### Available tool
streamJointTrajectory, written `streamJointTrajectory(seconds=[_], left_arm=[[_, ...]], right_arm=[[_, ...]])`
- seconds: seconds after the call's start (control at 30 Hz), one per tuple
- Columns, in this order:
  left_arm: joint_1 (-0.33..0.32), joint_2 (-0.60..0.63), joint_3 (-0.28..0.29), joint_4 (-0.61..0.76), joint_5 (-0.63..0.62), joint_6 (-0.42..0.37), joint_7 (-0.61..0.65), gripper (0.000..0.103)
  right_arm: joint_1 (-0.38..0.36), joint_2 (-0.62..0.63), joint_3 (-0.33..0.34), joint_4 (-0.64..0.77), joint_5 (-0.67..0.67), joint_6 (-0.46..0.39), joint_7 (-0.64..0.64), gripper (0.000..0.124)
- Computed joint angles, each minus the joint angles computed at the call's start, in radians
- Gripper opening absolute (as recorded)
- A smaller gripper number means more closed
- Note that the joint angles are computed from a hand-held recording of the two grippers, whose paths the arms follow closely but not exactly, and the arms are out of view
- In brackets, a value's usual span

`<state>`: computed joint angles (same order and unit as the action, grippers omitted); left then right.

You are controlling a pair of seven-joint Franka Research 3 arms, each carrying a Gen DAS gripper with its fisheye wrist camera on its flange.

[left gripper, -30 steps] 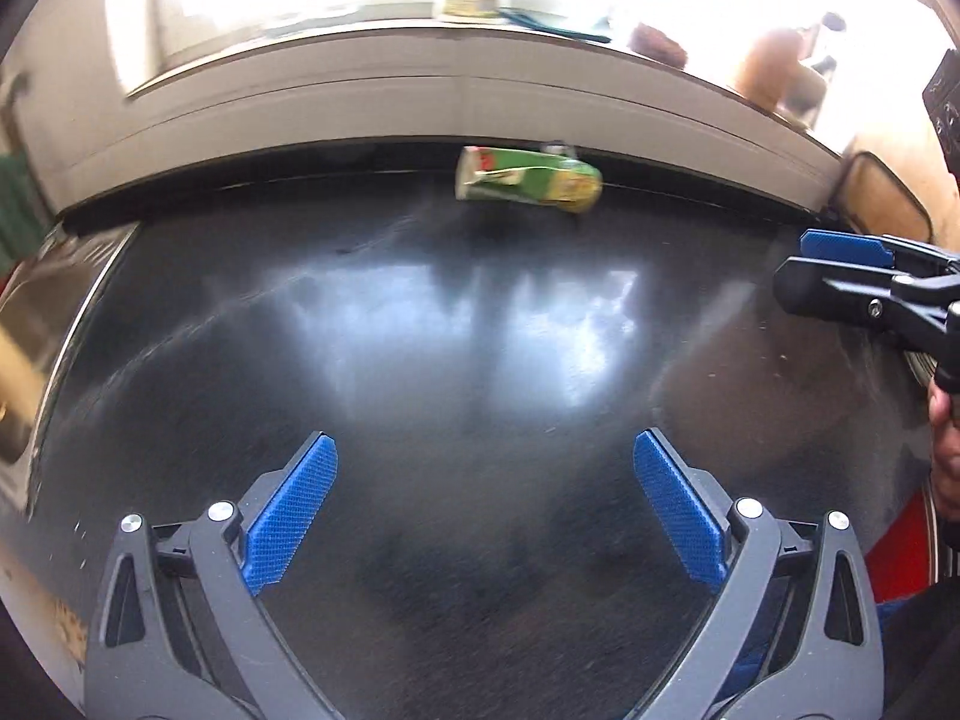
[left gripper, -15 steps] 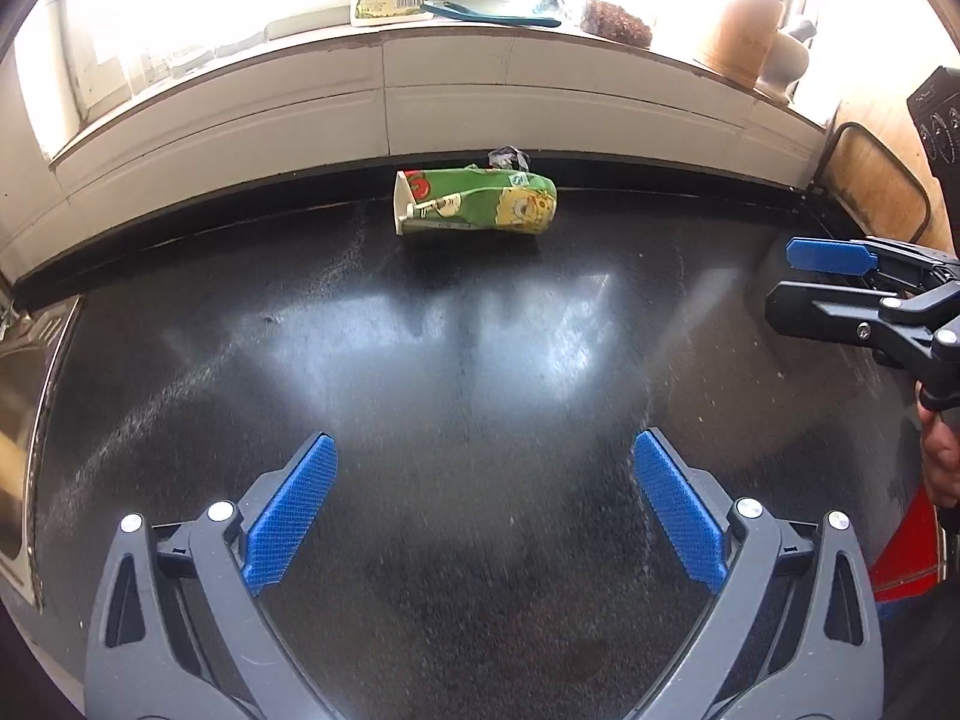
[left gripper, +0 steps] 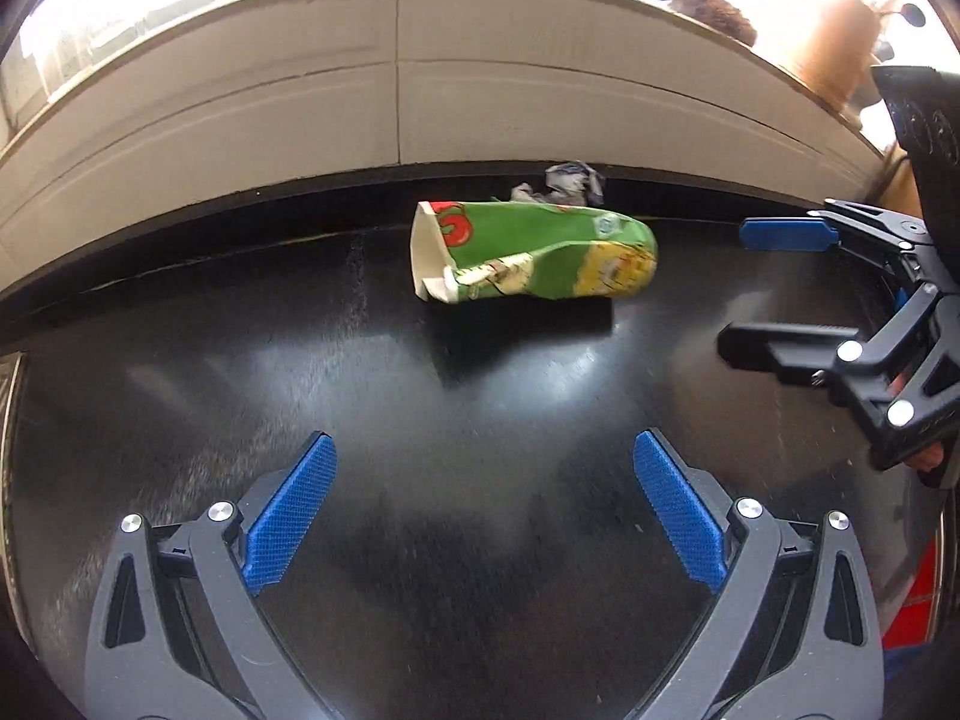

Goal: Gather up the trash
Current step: 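Swing both open tools back toward the green juice pouch and foil, then grasp the green juice pouch with right tool while left tool grasps crumpled foil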

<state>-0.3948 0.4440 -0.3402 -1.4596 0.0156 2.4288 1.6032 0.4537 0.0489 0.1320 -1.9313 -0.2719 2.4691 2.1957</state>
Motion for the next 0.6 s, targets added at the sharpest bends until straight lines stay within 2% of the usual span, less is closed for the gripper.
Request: streamJointTrajectory(seconds=[0.27,0.33,0.4,0.47,0.6], left_arm=[[-0.004,0.123,0.016,0.165,0.013,-0.089,0.019,0.096],[0.001,0.135,0.018,0.183,0.008,-0.11,0.023,0.096],[0.007,0.151,0.02,0.204,0.003,-0.118,0.032,0.096],[0.009,0.169,0.022,0.232,0.002,-0.131,0.039,0.096],[0.003,0.229,0.022,0.329,-0.002,-0.164,0.071,0.096]], right_arm=[[0.0,0.191,-0.04,0.168,0.014,0.002,-0.275,0.089],[0.015,0.217,-0.051,0.189,0.005,-0.003,-0.316,0.08],[0.036,0.229,-0.069,0.195,-0.03,-0.009,-0.325,0.059],[0.044,0.221,-0.075,0.176,-0.033,0.012,-0.328,0.047],[0.047,0.16,-0.074,0.101,-0.015,0.041,-0.299,0.035]])
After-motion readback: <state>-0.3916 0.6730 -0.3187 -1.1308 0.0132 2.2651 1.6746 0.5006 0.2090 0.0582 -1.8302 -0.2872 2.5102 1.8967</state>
